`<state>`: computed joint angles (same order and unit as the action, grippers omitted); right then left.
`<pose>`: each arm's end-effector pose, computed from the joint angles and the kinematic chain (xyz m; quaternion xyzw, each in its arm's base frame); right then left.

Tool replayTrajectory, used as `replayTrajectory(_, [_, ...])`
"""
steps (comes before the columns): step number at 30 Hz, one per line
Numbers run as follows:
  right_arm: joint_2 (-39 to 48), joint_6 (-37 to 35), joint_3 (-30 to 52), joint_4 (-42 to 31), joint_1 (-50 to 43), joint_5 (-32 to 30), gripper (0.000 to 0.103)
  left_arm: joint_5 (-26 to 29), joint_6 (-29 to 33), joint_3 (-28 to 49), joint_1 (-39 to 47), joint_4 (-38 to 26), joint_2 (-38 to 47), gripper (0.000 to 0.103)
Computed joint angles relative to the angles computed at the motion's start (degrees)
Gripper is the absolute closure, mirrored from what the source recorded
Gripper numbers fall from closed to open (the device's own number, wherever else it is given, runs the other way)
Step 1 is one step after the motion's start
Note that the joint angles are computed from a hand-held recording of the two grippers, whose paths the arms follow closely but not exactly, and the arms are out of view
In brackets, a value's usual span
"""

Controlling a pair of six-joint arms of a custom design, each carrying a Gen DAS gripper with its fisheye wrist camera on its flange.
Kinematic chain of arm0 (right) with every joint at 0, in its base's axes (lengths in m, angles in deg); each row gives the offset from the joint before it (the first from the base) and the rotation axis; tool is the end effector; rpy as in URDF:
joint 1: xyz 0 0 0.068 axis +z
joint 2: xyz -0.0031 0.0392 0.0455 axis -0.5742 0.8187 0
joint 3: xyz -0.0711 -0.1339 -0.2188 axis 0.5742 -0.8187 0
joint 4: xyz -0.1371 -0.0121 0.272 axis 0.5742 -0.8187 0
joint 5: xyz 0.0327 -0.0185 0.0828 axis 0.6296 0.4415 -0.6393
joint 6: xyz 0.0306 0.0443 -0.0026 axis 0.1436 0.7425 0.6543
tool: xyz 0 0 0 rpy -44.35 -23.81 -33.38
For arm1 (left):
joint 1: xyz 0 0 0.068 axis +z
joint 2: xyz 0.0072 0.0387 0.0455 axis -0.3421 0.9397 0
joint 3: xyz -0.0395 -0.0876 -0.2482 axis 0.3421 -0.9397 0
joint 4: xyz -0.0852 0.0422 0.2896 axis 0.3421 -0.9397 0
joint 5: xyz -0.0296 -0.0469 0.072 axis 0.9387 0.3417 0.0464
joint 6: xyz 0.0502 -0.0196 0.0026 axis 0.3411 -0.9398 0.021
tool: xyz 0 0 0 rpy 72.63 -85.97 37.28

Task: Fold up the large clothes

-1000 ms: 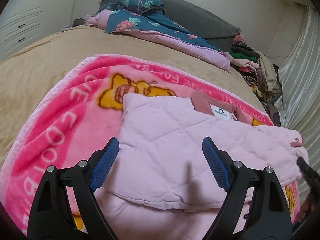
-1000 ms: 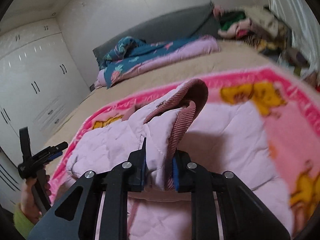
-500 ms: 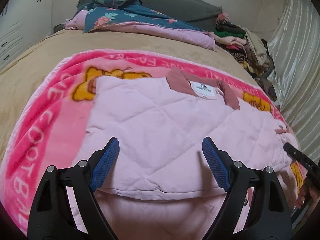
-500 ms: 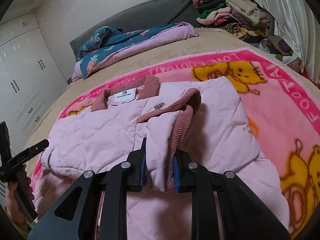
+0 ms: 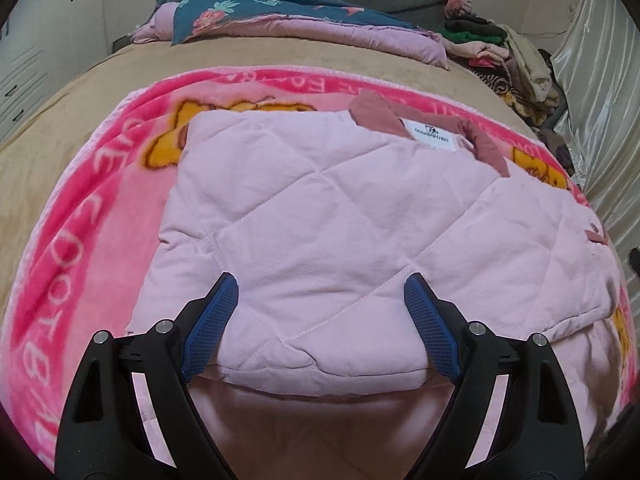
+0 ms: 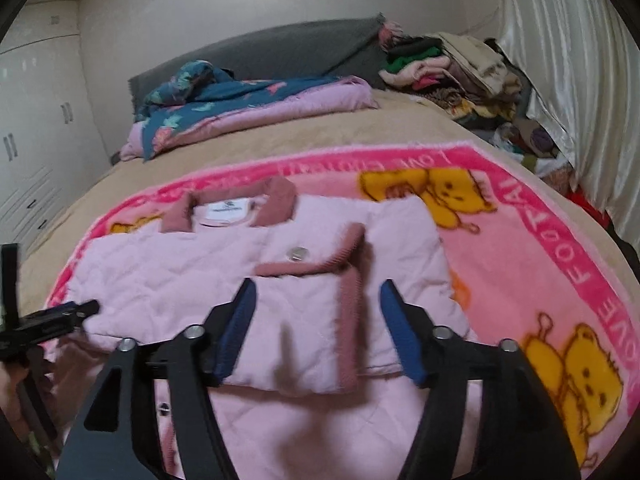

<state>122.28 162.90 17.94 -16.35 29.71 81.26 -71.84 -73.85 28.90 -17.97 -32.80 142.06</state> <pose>0.1238 0.1989 0.3012 0.1349 0.8873 -0.0051 0.4410 0.2771 -0.0006 0.2103 0.1086 0.9336 -0.1076 0.3240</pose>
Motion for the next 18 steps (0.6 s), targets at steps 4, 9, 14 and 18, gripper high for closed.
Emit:
replayTrajectory(4, [5.41, -9.4, 4.87, 5.04, -0.99, -2.33, 0.027, 1.47, 0.3, -0.04, 1.04, 0.22, 1.66, 0.023])
replayTrajectory(9, [12.61, -20.27, 9.87, 12.16, -4.21, -8.59, 0.022, 3.06, 0.81, 0.33, 2.29, 0.22, 3.1, 0.023])
replayTrajectory(14, [20.84, -22.28, 13.24, 11.47, -8.44, -16.0, 0.022, 3.14, 0.83, 0.3, 2.31, 0.32, 3.14, 0.023])
replayTrajectory(18, [23.77, -20.2, 11.08, 12.57, -11.36, -19.68, 0.011, 2.86, 1.29, 0.16, 2.17, 0.17, 2.91, 0.023])
